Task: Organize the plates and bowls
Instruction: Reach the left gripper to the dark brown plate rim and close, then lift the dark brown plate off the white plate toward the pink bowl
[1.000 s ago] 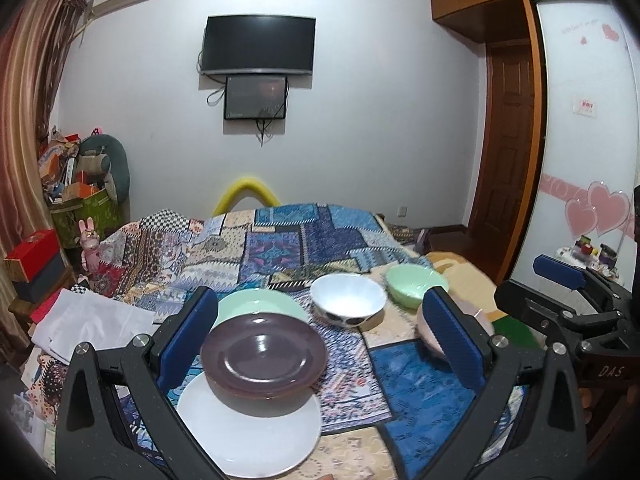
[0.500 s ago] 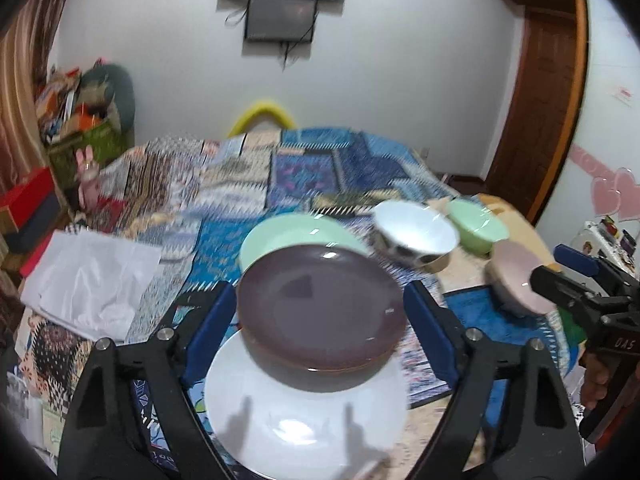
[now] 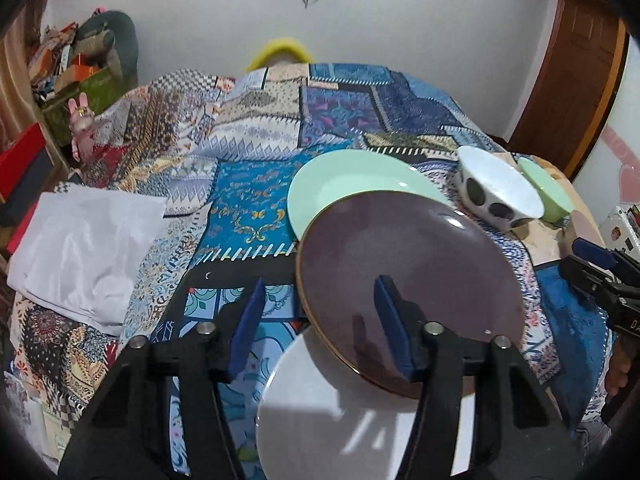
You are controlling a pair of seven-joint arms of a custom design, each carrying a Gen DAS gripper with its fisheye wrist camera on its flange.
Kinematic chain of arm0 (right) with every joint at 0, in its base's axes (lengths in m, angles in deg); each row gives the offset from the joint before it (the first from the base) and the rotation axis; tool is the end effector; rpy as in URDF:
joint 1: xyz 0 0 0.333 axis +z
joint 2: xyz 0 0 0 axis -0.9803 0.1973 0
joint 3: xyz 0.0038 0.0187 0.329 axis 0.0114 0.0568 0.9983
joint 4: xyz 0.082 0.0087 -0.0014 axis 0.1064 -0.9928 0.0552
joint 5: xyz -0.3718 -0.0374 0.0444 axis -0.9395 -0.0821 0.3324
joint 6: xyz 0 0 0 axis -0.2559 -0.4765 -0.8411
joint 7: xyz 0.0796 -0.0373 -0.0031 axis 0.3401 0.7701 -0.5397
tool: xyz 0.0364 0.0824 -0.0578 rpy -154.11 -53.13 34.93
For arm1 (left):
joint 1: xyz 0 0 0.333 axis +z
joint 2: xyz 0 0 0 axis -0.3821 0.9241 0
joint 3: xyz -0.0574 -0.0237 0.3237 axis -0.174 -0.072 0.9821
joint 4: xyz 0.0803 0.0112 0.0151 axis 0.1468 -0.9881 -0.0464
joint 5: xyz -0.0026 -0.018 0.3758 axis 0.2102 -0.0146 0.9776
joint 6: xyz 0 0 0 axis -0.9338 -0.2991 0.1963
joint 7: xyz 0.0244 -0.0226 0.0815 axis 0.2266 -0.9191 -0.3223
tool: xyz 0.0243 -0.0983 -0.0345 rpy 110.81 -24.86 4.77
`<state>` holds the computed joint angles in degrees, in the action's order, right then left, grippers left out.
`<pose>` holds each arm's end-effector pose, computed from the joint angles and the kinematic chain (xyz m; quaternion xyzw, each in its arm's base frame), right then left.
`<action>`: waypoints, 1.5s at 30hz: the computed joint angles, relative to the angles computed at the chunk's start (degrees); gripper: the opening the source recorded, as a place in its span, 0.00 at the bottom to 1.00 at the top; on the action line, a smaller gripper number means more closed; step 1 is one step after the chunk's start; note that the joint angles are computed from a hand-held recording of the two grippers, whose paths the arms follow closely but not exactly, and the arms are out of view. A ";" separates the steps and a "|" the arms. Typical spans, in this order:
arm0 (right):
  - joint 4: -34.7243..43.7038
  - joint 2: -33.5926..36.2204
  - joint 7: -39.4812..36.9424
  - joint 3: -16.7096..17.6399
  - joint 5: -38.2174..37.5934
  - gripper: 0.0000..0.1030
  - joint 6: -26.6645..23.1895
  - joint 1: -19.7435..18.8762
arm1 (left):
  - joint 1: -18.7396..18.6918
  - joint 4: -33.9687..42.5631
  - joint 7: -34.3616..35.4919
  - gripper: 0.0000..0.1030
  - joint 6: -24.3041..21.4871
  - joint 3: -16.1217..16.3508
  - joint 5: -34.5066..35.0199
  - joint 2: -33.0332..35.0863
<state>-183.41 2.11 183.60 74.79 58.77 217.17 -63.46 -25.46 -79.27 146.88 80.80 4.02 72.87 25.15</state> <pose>0.5849 0.1895 0.5422 -0.6789 0.6301 -0.2053 0.3161 0.6491 -0.1347 0.5222 -0.5979 0.7210 -0.3055 0.1710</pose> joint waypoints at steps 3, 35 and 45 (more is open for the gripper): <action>2.11 1.90 -3.31 0.86 3.65 0.57 -1.86 -0.32 | 1.17 2.79 2.17 0.44 -2.42 -0.85 -2.22 2.18; 7.57 6.54 -19.04 2.89 23.03 0.22 -7.53 -2.00 | 2.08 9.40 4.64 0.24 -9.93 -1.78 -6.77 6.84; 4.82 4.42 -19.12 2.51 25.13 0.20 -6.48 -2.48 | 1.60 6.56 4.74 0.24 -10.23 -1.99 -8.09 4.51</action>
<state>-178.59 6.53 164.48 77.30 83.89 210.69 -65.94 -23.86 -72.71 151.62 70.57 2.03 64.77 29.67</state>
